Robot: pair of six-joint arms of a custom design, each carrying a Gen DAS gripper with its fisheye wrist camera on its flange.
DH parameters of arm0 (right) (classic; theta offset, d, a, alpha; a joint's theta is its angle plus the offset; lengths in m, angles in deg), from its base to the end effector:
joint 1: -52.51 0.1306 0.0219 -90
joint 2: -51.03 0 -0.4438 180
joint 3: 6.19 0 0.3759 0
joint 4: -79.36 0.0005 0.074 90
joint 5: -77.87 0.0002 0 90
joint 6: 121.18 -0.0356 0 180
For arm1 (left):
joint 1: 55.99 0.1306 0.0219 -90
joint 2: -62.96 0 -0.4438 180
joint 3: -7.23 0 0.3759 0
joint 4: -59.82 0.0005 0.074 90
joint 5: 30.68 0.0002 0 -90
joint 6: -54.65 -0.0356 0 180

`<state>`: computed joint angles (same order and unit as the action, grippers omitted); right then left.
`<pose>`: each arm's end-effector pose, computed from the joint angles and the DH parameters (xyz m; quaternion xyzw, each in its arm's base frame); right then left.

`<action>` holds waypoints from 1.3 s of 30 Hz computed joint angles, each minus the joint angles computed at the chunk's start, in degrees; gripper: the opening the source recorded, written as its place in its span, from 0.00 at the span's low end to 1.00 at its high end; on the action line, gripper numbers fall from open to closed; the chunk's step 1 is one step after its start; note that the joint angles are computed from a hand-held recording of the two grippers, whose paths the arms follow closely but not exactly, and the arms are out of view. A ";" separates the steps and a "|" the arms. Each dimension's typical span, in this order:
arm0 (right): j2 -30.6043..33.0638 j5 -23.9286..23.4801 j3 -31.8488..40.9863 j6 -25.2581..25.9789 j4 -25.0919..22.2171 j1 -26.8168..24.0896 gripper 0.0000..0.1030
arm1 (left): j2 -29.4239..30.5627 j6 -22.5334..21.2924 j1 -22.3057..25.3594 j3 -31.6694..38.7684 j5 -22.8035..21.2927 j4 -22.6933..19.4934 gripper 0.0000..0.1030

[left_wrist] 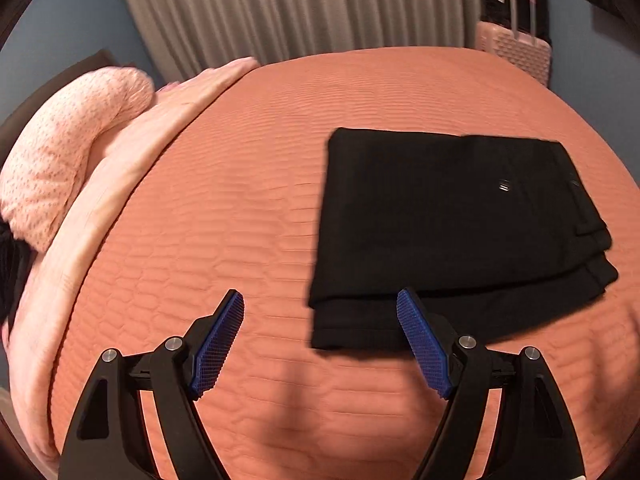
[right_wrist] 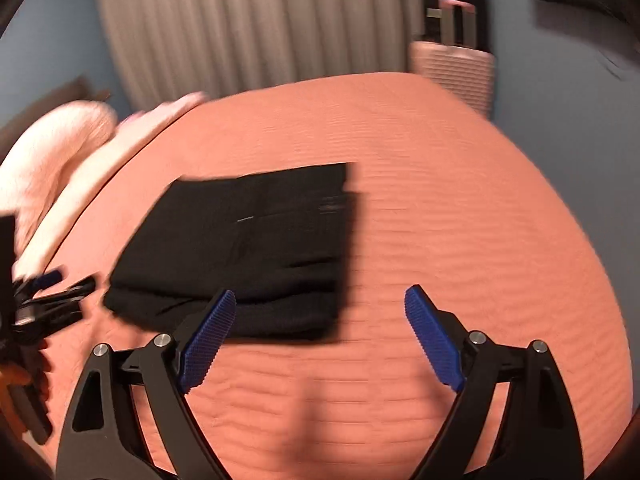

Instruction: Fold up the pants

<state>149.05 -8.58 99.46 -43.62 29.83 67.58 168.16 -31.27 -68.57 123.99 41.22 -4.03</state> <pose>0.5200 0.1372 0.5467 -0.0083 0.9128 0.0694 0.4024 0.5609 -0.1143 0.5488 0.0186 0.9358 0.1010 0.3373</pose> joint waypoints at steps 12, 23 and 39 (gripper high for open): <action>4.32 1.37 4.36 2.34 -3.63 0.64 0.83 | 4.30 -6.30 -4.15 1.56 -7.72 1.52 0.75; 9.04 -8.79 8.07 -1.03 -7.47 -5.23 0.87 | 11.01 5.79 5.56 12.51 13.69 -8.80 0.84; 14.38 -17.55 11.00 -1.55 -9.56 -5.40 0.55 | 16.30 7.69 8.27 15.87 30.87 -8.60 0.72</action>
